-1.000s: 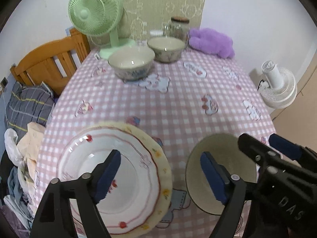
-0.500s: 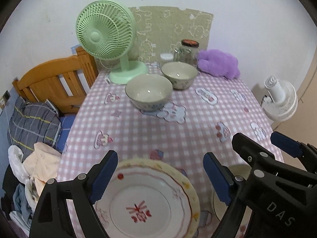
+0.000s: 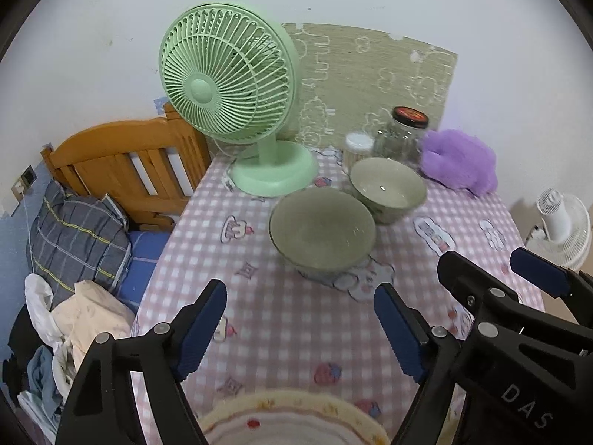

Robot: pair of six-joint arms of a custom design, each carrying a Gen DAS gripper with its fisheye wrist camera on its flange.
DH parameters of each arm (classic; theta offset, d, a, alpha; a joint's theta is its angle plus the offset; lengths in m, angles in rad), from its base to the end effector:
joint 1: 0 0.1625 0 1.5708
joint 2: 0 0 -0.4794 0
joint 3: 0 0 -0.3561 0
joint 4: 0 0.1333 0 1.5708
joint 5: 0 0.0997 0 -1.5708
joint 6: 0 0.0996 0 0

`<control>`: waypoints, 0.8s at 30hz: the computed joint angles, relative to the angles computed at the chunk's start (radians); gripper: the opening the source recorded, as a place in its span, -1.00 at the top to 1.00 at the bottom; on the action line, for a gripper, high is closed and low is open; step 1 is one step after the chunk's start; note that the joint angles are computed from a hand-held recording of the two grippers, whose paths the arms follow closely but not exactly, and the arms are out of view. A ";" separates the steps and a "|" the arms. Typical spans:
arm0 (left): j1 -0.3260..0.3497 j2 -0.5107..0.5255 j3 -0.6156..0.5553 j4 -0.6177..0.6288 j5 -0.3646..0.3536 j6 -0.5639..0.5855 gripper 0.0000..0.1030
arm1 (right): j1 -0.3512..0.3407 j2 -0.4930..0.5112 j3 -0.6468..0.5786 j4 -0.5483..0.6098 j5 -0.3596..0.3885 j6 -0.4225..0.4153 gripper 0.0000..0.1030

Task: Organize plates and bowls
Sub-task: 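Move both grippers to the next gray-green bowl and grasp its rim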

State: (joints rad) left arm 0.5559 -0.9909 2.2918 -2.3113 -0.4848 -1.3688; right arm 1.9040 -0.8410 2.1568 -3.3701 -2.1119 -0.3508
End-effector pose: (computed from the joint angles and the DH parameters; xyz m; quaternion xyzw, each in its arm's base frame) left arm -0.2377 -0.4084 0.1280 -0.0042 0.8351 -0.3737 0.4037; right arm 0.2533 -0.4810 0.1460 0.2535 -0.9029 0.2284 0.2615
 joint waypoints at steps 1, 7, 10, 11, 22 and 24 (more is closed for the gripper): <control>0.011 0.002 -0.009 0.006 0.009 0.001 -0.61 | -0.004 0.010 -0.018 0.007 0.009 -0.005 -0.52; 0.079 0.028 -0.047 -0.062 0.049 0.084 -0.45 | -0.026 0.067 -0.122 0.067 0.053 -0.018 -0.52; 0.113 0.045 -0.072 -0.060 0.077 0.099 -0.44 | -0.033 0.102 -0.175 0.089 0.057 -0.029 -0.52; 0.127 0.052 -0.082 -0.061 0.086 0.107 -0.44 | -0.036 0.116 -0.193 0.094 0.061 -0.034 -0.52; 0.249 0.132 -0.137 -0.229 0.100 0.248 -0.30 | -0.073 0.236 -0.341 0.137 0.057 -0.033 -0.52; 0.264 0.145 -0.142 -0.256 0.097 0.274 -0.29 | -0.082 0.249 -0.357 0.154 0.065 -0.028 -0.47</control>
